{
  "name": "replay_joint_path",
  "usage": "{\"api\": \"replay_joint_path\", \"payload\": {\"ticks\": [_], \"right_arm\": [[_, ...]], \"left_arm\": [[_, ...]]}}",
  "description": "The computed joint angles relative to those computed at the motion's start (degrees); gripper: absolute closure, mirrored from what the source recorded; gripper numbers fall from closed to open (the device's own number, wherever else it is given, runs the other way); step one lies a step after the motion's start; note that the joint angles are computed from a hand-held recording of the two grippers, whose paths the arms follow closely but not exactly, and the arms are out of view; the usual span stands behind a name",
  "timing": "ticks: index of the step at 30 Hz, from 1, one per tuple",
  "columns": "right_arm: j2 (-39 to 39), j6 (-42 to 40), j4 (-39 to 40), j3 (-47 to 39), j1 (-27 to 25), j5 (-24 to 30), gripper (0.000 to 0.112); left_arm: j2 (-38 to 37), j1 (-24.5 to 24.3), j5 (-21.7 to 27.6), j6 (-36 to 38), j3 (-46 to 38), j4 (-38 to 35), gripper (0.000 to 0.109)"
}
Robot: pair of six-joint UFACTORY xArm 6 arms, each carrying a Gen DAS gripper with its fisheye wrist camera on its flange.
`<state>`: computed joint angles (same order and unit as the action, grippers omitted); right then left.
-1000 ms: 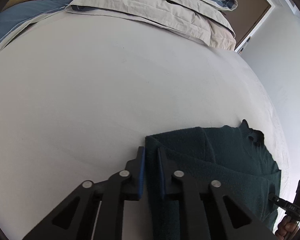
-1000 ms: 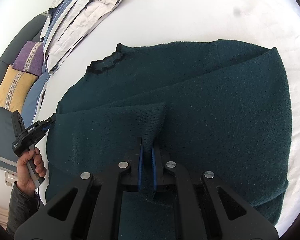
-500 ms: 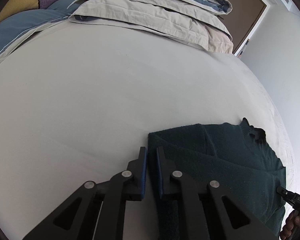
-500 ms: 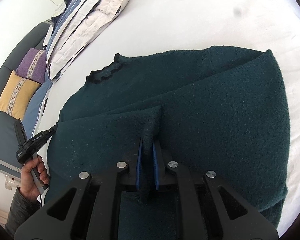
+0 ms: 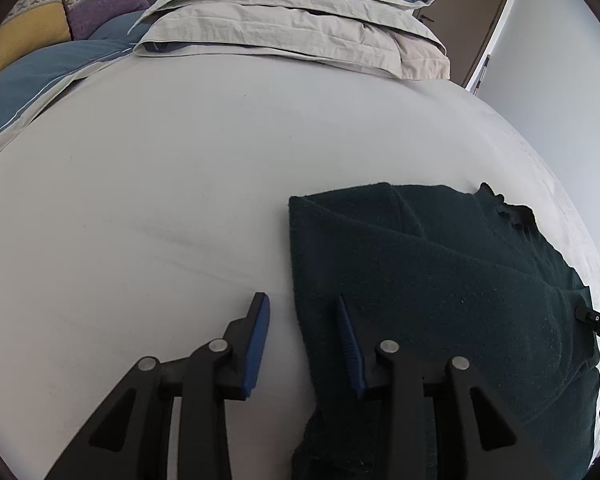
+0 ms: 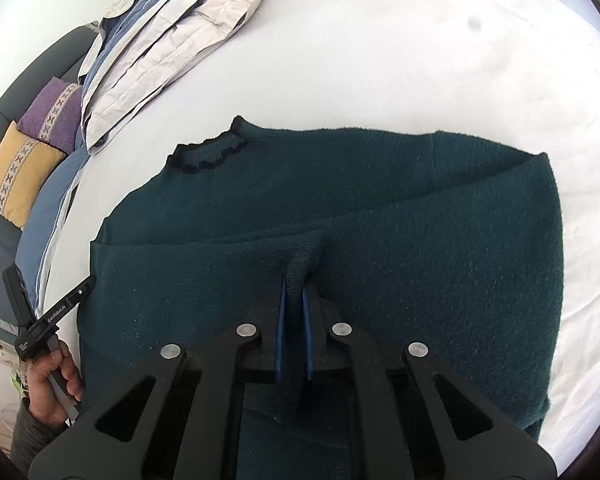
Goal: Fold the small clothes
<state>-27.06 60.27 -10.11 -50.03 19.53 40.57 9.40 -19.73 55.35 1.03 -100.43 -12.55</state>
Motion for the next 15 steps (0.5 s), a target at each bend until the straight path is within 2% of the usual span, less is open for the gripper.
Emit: {"api": "replay_joint_path", "payload": {"ticks": [3,5,7,9,11,14,15], "right_arm": [[-0.52,-0.16,0.83,1.33,-0.60,-1.63,0.106],[-0.12,-5.05,5.87,2.81,-1.22,-1.82,0.106],[-2.08,-6.52,6.52,7.02,-1.78,-7.64,0.106],[-4.49,-6.47,8.79,9.39,-2.16,-9.89,0.104],[-6.92,-2.29,6.55,9.23,-1.93,-6.68,0.103],[-12.03,6.66,-7.17,7.72,2.01,1.22,0.102],[-14.22,9.34,-11.76,7.54,4.22,3.88,0.097]], "left_arm": [[-0.43,-0.02,-0.76,0.28,0.85,-0.08,0.070],[-0.48,-0.16,-1.32,0.28,1.22,0.24,0.070],[-0.24,-0.16,-1.20,0.38,0.91,0.41,0.069],[-0.78,0.42,-1.24,0.59,1.16,-1.50,0.070],[-3.03,1.98,-1.12,0.65,3.31,-5.53,0.070],[-9.42,4.93,0.21,2.76,9.20,-11.29,0.067],[-11.64,5.79,1.45,4.01,10.90,-12.66,0.060]]}}
